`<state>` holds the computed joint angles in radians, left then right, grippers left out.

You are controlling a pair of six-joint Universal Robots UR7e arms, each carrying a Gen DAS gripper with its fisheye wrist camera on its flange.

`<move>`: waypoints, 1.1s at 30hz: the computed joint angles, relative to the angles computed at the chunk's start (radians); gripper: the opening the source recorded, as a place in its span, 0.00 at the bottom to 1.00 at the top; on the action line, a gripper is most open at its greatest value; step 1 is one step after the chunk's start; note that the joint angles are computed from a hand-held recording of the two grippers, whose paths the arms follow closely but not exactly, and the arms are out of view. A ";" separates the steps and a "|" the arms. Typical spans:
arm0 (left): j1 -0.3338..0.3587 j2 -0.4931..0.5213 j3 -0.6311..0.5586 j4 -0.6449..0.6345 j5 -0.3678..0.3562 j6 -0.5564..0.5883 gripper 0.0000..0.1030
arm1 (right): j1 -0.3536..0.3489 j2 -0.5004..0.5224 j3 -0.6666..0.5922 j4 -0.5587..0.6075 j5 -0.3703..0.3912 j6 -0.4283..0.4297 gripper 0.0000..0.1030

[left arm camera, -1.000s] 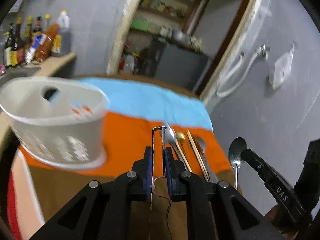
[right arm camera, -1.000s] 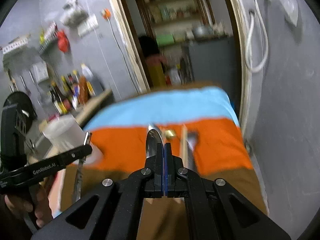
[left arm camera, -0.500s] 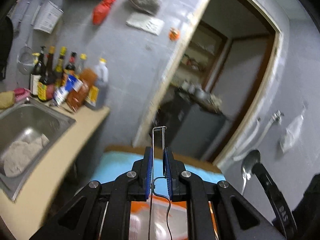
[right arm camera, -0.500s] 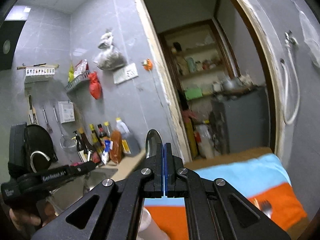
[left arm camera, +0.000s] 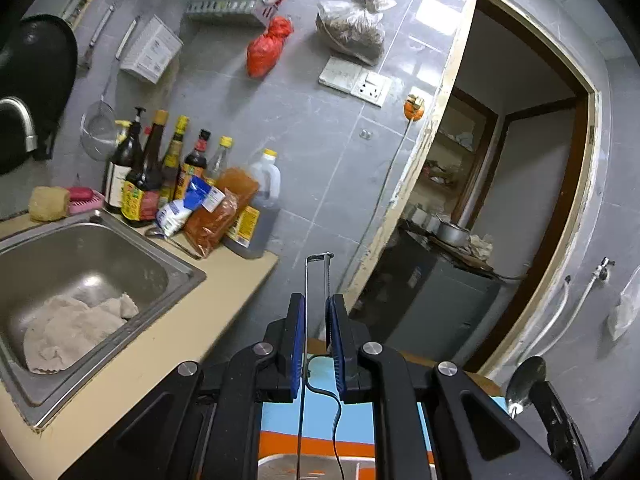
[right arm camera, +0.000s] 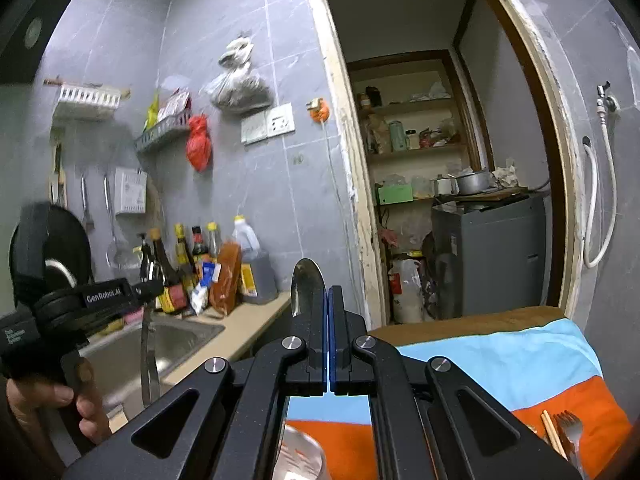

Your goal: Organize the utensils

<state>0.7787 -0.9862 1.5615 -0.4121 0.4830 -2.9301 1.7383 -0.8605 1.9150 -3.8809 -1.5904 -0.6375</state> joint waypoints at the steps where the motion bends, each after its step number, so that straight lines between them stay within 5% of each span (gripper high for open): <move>1: -0.001 0.000 0.017 -0.046 -0.004 0.026 0.12 | -0.001 0.009 0.001 -0.004 -0.004 -0.015 0.01; 10: -0.015 0.015 0.063 -0.123 -0.050 0.114 0.12 | -0.011 0.022 0.029 -0.051 0.013 -0.118 0.01; 14: -0.027 0.029 0.033 0.015 -0.064 0.046 0.14 | -0.015 0.005 0.055 -0.026 0.010 -0.143 0.02; 16: -0.031 0.045 -0.003 0.148 -0.062 -0.041 0.26 | -0.018 -0.014 0.071 0.005 0.003 -0.140 0.02; 18: -0.038 0.049 -0.012 0.216 -0.062 -0.106 0.63 | -0.024 -0.034 0.085 0.029 0.006 -0.137 0.02; 20: -0.048 0.027 0.021 0.184 -0.055 -0.114 0.64 | -0.030 -0.054 0.098 0.052 0.011 -0.128 0.02; 23: -0.055 0.046 -0.013 0.307 -0.050 -0.217 0.64 | -0.037 -0.092 0.117 0.105 0.011 -0.102 0.04; 25: -0.062 0.056 -0.026 0.347 -0.053 -0.251 0.70 | -0.043 -0.118 0.130 0.134 0.013 -0.077 0.13; 28: -0.083 0.067 -0.029 0.367 -0.064 -0.273 0.73 | -0.062 -0.165 0.156 0.175 0.051 -0.025 0.47; 33: -0.124 0.094 -0.054 0.414 -0.087 -0.302 0.84 | -0.087 -0.237 0.189 0.193 0.067 0.011 0.48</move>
